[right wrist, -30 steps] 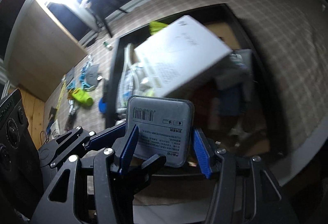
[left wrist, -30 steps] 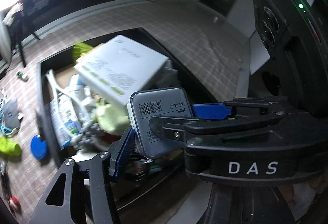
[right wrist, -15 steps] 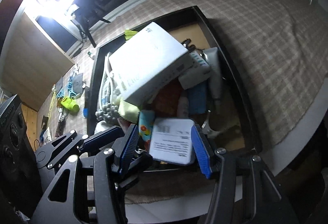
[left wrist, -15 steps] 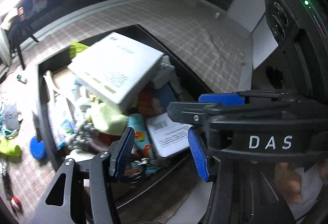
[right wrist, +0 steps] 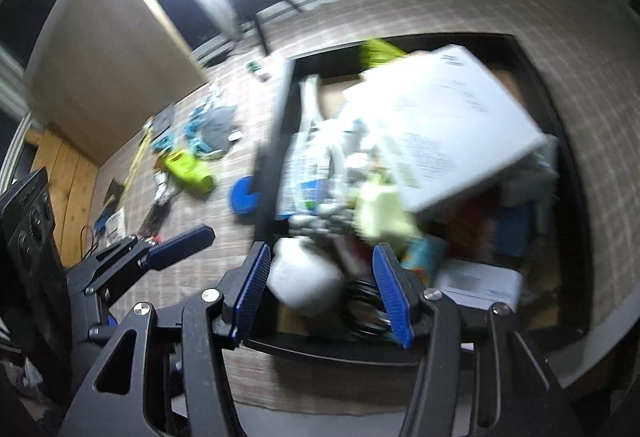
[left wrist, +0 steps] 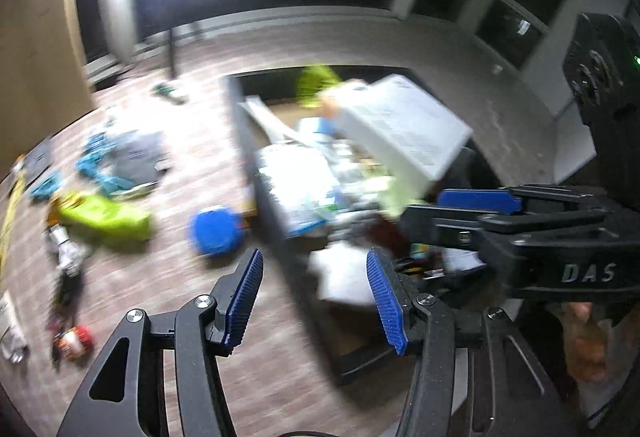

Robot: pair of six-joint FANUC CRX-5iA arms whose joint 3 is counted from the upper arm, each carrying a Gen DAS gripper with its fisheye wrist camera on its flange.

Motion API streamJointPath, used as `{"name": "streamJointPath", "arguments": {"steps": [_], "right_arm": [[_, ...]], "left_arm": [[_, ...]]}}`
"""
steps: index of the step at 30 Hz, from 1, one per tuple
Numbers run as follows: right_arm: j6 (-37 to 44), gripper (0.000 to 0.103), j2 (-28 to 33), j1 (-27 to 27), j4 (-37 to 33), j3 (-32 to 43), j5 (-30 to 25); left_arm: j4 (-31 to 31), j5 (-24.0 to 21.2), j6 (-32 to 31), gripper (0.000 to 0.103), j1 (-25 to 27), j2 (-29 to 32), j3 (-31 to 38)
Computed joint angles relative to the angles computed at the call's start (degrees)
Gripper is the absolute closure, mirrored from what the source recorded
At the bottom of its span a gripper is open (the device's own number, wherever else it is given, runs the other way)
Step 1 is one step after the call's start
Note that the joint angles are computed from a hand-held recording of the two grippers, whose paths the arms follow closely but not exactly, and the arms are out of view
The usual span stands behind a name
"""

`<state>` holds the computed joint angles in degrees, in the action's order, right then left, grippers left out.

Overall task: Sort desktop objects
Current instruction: 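Grasp the blue round lid with the right tool while the left tool grasps the patterned lighter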

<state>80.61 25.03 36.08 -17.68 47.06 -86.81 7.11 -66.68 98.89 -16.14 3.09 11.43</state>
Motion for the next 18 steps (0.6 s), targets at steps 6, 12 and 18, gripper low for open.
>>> {"name": "streamJointPath", "arguments": {"steps": [6, 12, 18], "right_arm": [[2.32, 0.05, 4.29, 4.09, -0.39, 6.63, -2.75], [2.8, 0.05, 8.76, 6.76, -0.63, 12.71, -6.56], [0.88, 0.05, 14.67, 9.39, 0.0, 20.78, -10.98]], "left_arm": [[-2.16, -0.87, 1.41, 0.052, 6.69, -5.61, -5.79], [-3.19, -1.8, 0.98, 0.052, 13.55, -10.19, -10.73], [-1.83, -2.3, -1.85, 0.052, 19.72, -12.73, -14.65]]}}
